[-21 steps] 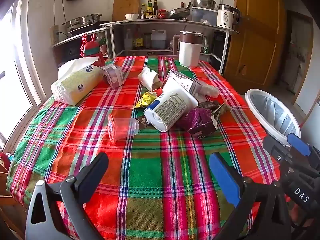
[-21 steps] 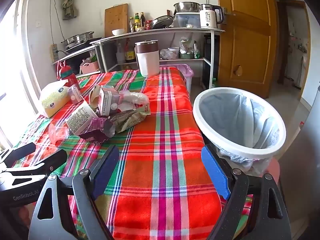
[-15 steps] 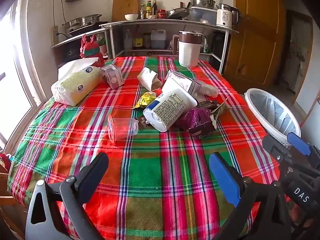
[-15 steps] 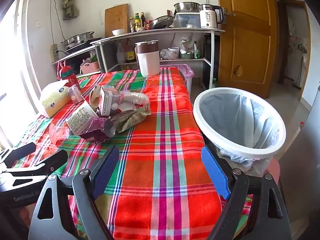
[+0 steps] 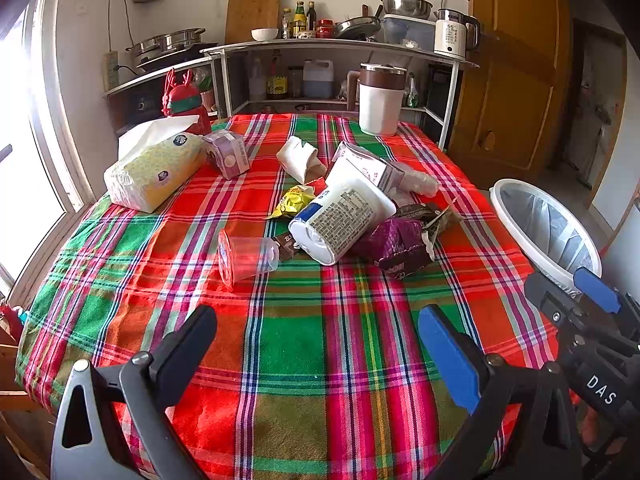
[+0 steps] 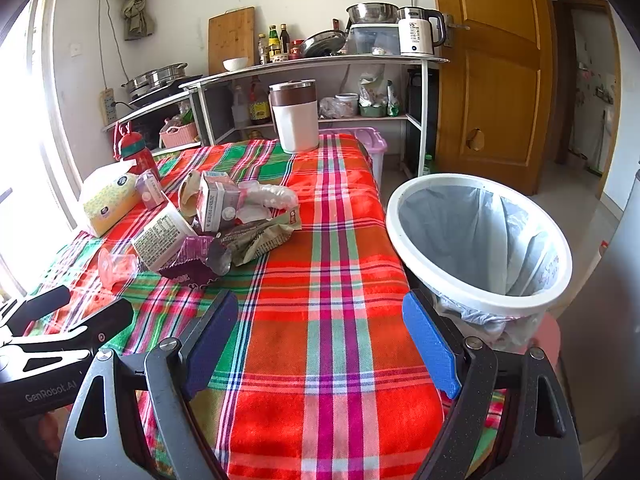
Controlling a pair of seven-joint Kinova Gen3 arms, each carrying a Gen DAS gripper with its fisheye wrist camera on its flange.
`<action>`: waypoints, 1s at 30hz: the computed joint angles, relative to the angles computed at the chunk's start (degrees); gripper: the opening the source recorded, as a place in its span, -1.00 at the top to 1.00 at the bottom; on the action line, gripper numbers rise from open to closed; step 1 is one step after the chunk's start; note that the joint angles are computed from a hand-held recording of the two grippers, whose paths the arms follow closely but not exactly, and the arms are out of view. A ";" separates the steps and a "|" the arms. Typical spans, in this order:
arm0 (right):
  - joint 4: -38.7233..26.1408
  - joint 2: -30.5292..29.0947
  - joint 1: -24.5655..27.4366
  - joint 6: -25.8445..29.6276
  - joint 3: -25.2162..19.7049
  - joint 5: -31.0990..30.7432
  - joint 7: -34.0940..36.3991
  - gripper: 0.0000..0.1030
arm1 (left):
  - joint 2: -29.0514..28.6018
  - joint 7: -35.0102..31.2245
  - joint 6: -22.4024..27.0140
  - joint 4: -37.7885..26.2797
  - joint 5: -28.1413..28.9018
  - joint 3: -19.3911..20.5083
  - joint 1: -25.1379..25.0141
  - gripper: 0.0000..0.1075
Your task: Collect trash
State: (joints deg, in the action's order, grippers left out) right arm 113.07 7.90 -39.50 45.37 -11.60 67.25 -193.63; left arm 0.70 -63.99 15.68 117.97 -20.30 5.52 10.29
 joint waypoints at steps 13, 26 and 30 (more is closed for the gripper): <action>-0.11 -0.02 -0.15 0.42 -0.13 -0.12 0.12 -0.64 | -0.25 -1.47 -0.15 0.13 1.34 0.03 -0.49 -0.90; -0.06 -0.05 -0.29 0.66 -0.19 -0.09 -0.11 -0.64 | -0.37 -2.08 -0.27 0.27 1.92 0.05 -0.70 -0.90; 0.13 -0.14 -0.35 0.69 -0.25 0.05 -0.36 -0.64 | -0.33 -2.20 -0.31 0.26 2.03 0.08 -0.72 -0.90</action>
State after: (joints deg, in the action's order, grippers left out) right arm 113.21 7.76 -39.85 46.06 -11.85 67.30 -193.98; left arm 0.37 -66.19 15.37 118.23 -18.27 5.60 9.57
